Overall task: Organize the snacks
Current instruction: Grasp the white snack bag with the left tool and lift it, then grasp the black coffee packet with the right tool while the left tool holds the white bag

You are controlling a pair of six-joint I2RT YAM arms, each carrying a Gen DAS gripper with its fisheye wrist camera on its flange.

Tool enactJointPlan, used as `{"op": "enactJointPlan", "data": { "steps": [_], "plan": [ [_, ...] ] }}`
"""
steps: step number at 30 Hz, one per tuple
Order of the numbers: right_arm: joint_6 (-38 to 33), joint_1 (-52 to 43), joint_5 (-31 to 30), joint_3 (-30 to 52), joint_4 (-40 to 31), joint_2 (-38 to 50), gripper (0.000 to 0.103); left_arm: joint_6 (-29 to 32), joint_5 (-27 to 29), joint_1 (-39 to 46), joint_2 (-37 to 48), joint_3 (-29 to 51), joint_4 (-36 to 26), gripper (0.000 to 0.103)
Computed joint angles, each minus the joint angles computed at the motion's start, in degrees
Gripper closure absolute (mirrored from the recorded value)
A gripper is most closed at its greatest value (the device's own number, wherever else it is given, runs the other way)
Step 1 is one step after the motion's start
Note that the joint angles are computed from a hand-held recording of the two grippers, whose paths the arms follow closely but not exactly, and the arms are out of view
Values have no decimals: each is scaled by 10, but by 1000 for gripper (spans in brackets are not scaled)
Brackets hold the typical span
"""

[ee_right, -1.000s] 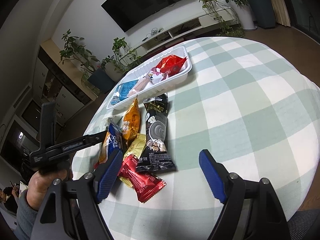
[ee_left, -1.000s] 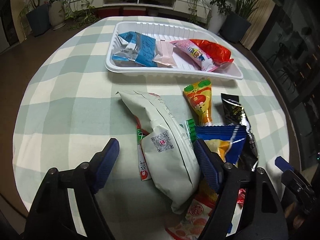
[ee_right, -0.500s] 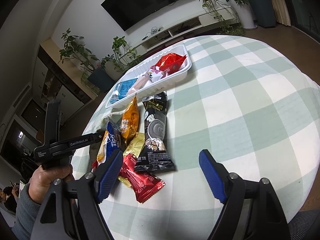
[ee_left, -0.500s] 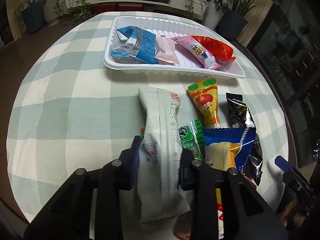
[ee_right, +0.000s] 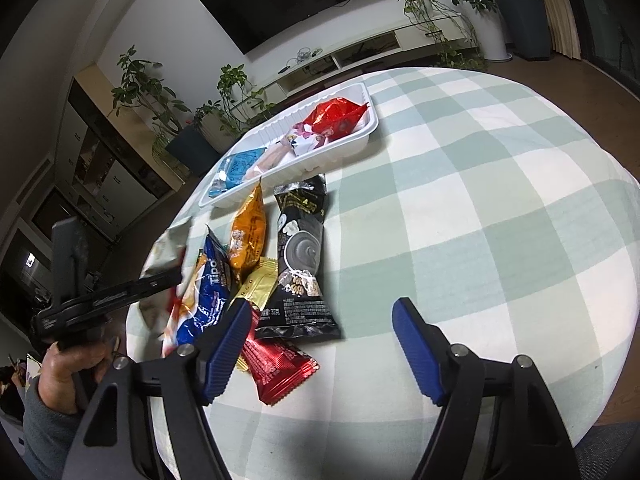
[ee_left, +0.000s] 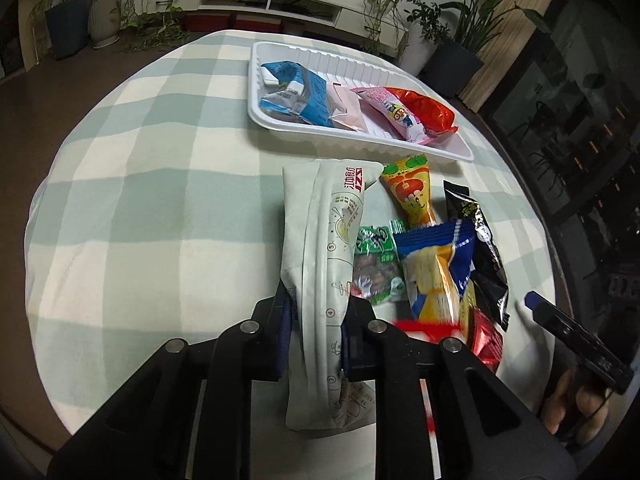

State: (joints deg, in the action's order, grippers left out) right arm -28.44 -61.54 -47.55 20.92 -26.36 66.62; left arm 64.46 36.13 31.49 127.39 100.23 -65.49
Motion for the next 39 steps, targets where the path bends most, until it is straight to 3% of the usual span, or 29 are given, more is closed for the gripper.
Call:
{"op": "enactJointPlan", "data": {
  "steps": [8, 15, 22, 28, 39],
  "plan": [
    [48, 66, 57, 35, 3, 6, 31, 74, 27, 68, 64, 90, -138, 86],
    [129, 210, 139, 93, 40, 69, 35, 112, 30, 94, 85, 112, -196, 86],
    [168, 288, 212, 127, 68, 137, 47, 119, 34, 95, 93, 122, -211, 86],
    [168, 291, 229, 148, 76, 166, 61, 109, 32, 90, 99, 120, -203, 86],
    [131, 366, 357, 121, 106, 133, 73, 98, 30, 84, 98, 114, -189, 86]
  ]
}}
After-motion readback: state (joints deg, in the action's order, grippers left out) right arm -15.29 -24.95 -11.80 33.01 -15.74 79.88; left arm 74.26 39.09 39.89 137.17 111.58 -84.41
